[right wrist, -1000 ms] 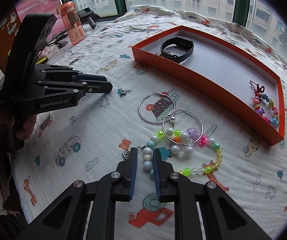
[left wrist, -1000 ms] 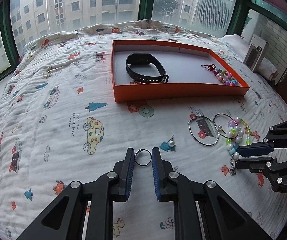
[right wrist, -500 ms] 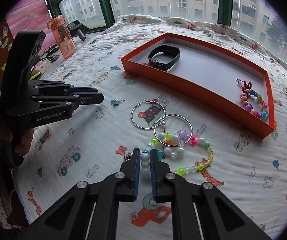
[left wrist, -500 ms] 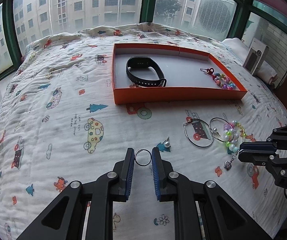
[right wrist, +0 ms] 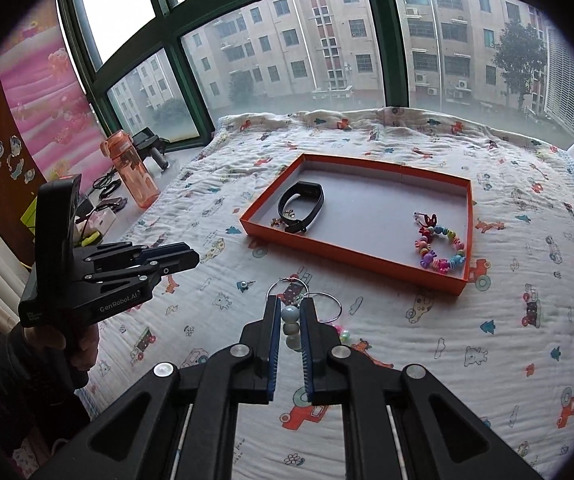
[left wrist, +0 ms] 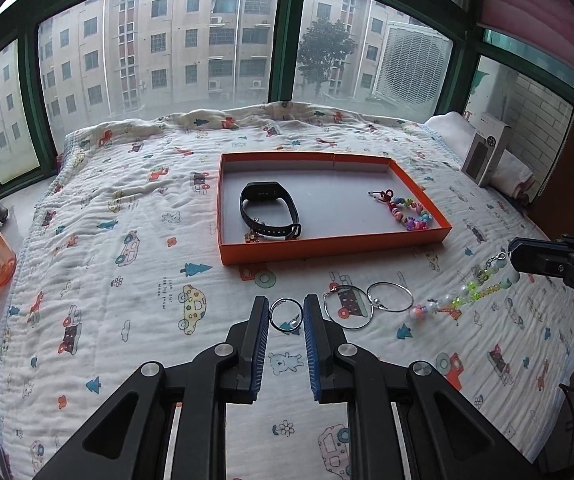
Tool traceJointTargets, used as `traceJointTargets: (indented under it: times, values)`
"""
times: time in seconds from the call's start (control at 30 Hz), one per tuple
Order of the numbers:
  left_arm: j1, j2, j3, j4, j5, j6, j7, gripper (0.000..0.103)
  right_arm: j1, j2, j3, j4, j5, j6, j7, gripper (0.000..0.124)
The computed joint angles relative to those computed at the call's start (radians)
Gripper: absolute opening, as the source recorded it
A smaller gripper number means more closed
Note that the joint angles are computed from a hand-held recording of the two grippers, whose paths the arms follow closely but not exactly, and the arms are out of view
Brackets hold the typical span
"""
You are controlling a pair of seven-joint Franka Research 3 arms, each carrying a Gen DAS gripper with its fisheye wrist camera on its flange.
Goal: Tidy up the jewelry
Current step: 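Lift the ring and pearl-bead bracelet and carry both toward the orange tray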
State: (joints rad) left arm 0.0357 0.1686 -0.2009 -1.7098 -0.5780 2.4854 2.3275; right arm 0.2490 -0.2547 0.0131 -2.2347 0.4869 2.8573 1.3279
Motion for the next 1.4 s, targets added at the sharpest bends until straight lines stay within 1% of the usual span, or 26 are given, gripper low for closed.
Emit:
traceJointTargets:
  times: [0.2,0.3,0.4,0.57,0.7,0.83,0.97,1.07,1.13,1.33,1.4]
  values:
    - [-0.003,-0.039,0.001,0.005,-0.051,-0.007,0.027,0.019,0.012,-0.031,-0.021,0.009,0.038,0.028,-0.032,0.012]
    - [-0.009,-0.038,0.005,0.033,-0.072,-0.027,0.031,0.019,0.003,-0.037,-0.017,0.015,0.027,0.046,-0.030,0.012]
    - [-0.019,-0.021,0.004,0.070,-0.060,-0.030,0.022,0.019,-0.007,-0.031,-0.020,0.030,0.018,0.055,-0.025,0.012]
    - [-0.029,0.046,-0.013,0.165,-0.017,-0.032,-0.019,0.019,-0.032,0.010,-0.024,0.087,-0.009,0.070,-0.018,0.012]
    - [-0.029,0.112,-0.034,0.257,0.013,-0.029,-0.066,0.019,-0.039,0.046,-0.031,0.130,-0.012,0.089,-0.035,0.012]
    - [-0.031,0.184,-0.058,0.356,0.058,-0.027,-0.114,0.019,-0.066,0.091,-0.021,0.170,-0.049,0.101,-0.009,0.012]
    - [-0.044,0.266,-0.076,0.467,0.123,-0.022,-0.165,0.019,-0.076,0.132,-0.022,0.206,-0.051,0.109,0.002,0.012]
    - [-0.048,0.335,-0.097,0.563,0.153,-0.038,-0.202,0.019,-0.088,0.167,-0.019,0.239,-0.072,0.122,0.018,0.012]
    - [-0.061,0.384,-0.100,0.629,0.186,-0.044,-0.233,0.019,-0.100,0.194,-0.017,0.268,-0.102,0.119,0.043,0.012]
    - [-0.104,0.553,-0.103,0.861,0.279,-0.122,-0.332,0.019,-0.118,0.275,-0.022,0.354,-0.147,0.105,0.077,0.012]
    - [-0.126,0.625,-0.100,0.970,0.311,-0.175,-0.363,0.019,-0.122,0.302,-0.024,0.378,-0.161,0.095,0.087,0.012]
